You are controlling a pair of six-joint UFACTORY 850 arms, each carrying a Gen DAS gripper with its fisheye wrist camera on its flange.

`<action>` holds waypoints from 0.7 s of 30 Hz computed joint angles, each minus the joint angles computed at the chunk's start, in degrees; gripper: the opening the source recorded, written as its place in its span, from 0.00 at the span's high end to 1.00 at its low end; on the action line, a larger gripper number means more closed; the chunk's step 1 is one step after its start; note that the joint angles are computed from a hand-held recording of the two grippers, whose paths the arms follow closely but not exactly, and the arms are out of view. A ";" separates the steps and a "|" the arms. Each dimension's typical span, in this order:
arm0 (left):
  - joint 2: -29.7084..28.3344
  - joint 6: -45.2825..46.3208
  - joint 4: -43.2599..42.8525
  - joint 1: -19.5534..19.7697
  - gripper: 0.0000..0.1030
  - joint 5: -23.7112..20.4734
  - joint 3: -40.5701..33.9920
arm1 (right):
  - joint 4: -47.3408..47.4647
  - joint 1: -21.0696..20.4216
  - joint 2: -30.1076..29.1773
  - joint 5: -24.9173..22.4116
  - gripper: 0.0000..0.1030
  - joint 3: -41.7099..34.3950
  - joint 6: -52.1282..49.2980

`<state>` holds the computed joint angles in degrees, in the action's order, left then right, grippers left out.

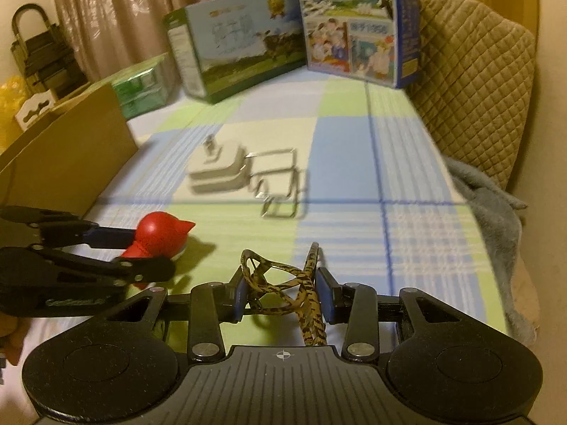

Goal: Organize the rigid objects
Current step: 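Grasp the red cat figurine with the left tool while the right tool holds the spring, then lift and carry the figurine and spring toward the cardboard box with both tools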

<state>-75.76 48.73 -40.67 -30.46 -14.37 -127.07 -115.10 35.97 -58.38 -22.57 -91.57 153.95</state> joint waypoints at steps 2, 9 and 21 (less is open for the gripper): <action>3.30 6.66 -5.86 0.10 0.55 1.64 5.91 | 3.39 0.66 0.02 0.91 0.64 -0.03 -2.39; 6.98 20.09 -18.49 0.14 0.55 4.01 13.28 | 10.41 2.49 -0.39 -1.21 0.45 -0.25 -5.26; 5.77 32.02 -30.13 0.58 0.43 3.02 11.67 | 13.90 2.62 -1.96 -2.87 0.62 -2.99 -11.23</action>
